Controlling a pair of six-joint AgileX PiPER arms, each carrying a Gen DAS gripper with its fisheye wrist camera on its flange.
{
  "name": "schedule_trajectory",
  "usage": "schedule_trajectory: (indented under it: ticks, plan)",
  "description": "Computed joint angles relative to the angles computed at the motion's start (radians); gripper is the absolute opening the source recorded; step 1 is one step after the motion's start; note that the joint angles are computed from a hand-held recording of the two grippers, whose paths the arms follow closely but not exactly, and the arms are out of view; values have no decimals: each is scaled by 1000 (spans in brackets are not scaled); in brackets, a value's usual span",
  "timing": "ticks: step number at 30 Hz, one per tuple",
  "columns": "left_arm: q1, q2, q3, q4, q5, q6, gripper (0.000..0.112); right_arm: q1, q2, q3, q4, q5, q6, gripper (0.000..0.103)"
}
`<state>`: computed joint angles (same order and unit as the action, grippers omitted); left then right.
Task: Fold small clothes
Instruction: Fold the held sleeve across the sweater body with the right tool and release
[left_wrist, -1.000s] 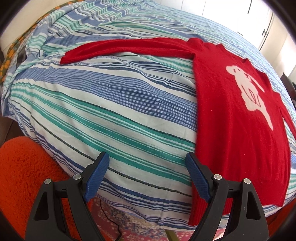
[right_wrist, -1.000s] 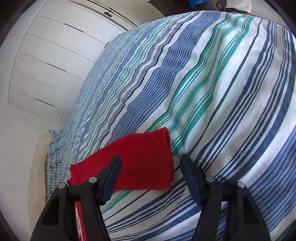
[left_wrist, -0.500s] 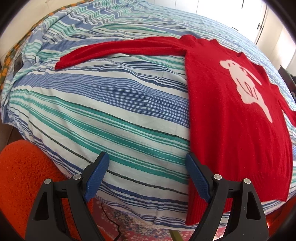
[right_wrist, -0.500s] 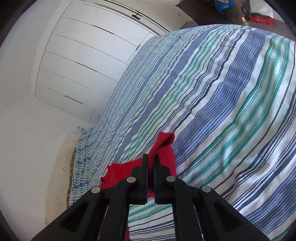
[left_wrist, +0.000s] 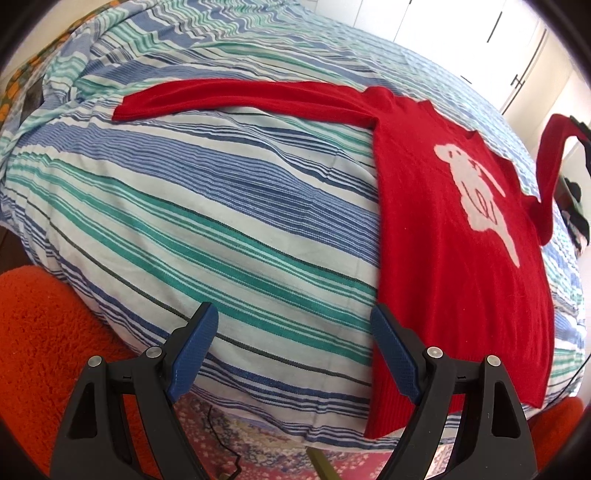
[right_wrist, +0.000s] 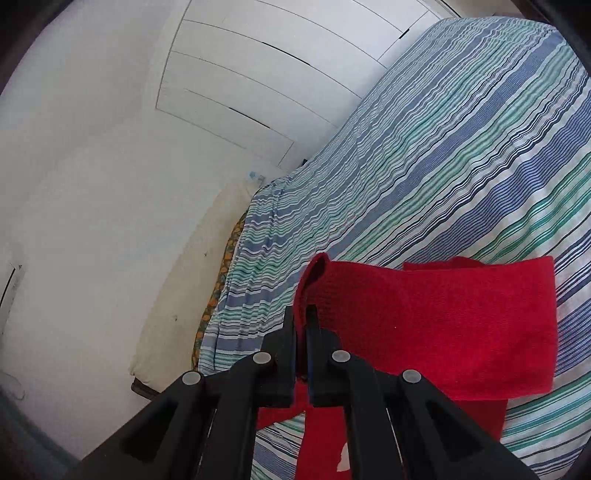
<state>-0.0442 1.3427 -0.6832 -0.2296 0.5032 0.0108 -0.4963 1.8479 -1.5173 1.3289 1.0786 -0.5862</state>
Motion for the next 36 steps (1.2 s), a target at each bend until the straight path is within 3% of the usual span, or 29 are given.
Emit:
schedule_trajectory:
  ticks: [6,13,14,16,17,18,25,26,28,29,30,31,33,36]
  plan:
    - [92,14,-8,-159,36,169,86,280,68,28,16,-194,-15,4]
    - [117,19,-12,-182,46,190,86,477,214,-45,-72,-338,54,4]
    - [113,23,-14,-176,46,185,86,498,227,-62,-121,-353,86,10]
    - [109,29,-16,-165,46,178,86,520,282,-137,-241,-324,201,35]
    - [106,30,-17,-158,45,172,86,519,304,-155,-258,-293,231,68]
    - [104,30,-17,-153,44,168,86,507,320,-162,-249,-260,233,76]
    - [104,45,-23,-164,36,170,86,258,231,82,47,-120,-102,76]
    - [105,47,-23,-166,36,171,86,209,214,113,24,-128,-95,76]
    - [100,52,-25,-159,33,162,86,117,184,177,-139,-227,11,76]
    - [94,55,-27,-149,32,152,86,77,201,186,-239,-246,93,61]
    - [89,57,-28,-139,28,143,86,27,213,176,-299,-224,146,25]
    - [85,54,-25,-133,24,137,86,-17,208,175,-319,-200,159,21]
    - [77,52,-22,-122,14,124,86,-61,160,191,-293,-193,90,28]
    - [63,59,-25,-95,6,93,86,-76,142,143,-277,-106,30,34]
